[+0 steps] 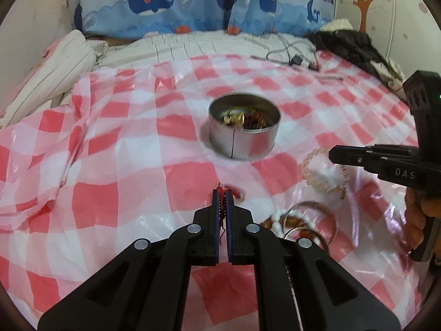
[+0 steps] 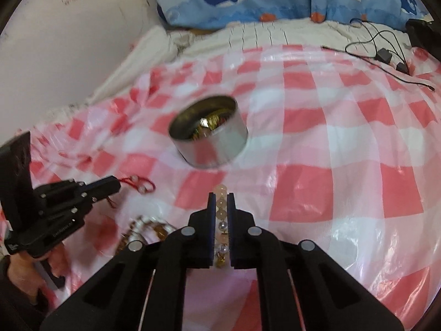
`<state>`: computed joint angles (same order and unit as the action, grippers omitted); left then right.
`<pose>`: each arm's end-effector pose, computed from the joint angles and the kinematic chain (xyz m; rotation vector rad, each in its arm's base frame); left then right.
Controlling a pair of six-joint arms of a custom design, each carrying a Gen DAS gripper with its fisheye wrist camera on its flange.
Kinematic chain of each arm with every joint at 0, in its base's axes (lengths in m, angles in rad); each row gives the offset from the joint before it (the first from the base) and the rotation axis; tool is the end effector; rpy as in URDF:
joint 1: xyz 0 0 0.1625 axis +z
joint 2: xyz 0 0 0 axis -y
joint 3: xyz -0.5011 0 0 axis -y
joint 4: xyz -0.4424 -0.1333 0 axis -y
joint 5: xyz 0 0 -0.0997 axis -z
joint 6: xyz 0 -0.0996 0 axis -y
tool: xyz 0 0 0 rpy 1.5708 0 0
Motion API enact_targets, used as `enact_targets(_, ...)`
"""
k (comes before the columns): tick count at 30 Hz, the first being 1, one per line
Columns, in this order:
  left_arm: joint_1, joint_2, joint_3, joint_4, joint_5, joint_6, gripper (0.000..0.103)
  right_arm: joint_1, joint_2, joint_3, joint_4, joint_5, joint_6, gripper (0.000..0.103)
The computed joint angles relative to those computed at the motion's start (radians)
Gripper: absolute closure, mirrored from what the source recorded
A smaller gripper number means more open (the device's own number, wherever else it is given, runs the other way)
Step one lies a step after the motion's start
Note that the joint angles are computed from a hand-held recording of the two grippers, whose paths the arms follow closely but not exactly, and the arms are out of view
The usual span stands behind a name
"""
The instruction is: Organize jewelry
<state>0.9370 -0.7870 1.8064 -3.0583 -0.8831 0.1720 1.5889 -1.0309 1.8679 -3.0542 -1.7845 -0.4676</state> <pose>-0.2617 -0.6879 0.1169 0.7741 2.3539 -0.7753 0.1247 -0.6899 0.2461 0.5511 -2.6248 0.8111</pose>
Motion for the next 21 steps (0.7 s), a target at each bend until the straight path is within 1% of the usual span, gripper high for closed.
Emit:
enact_targets(1, -0.002, -0.001, 0.003, -0.020, -0.005, 0.008, 0.099, -0.002, -0.005, 0.003, -0.008, 0.023, -0.002, 0.095)
enact_targets(5, -0.010, -0.003, 0.014, -0.083, -0.017, 0.039, 0.099, -0.003, -0.018, 0.012, -0.036, 0.076, -0.005, 0.095)
enact_targets(10, -0.012, -0.007, 0.023, -0.135, -0.036, 0.057, 0.099, -0.012, -0.029, 0.015, -0.036, 0.115, 0.011, 0.095)
enact_targets(11, -0.011, -0.009, 0.023, -0.137, -0.043, 0.057, 0.099, -0.014, -0.029, 0.012, -0.028, 0.121, 0.014, 0.095)
enact_targets(17, -0.013, -0.007, 0.018, -0.121, -0.028, 0.058, 0.099, -0.017, -0.032, 0.012, -0.008, 0.142, 0.022, 0.095)
enact_targets(21, -0.012, -0.002, 0.014, -0.137, -0.047, 0.068, 0.099, -0.025, -0.034, 0.010, 0.003, 0.174, 0.039, 0.095)
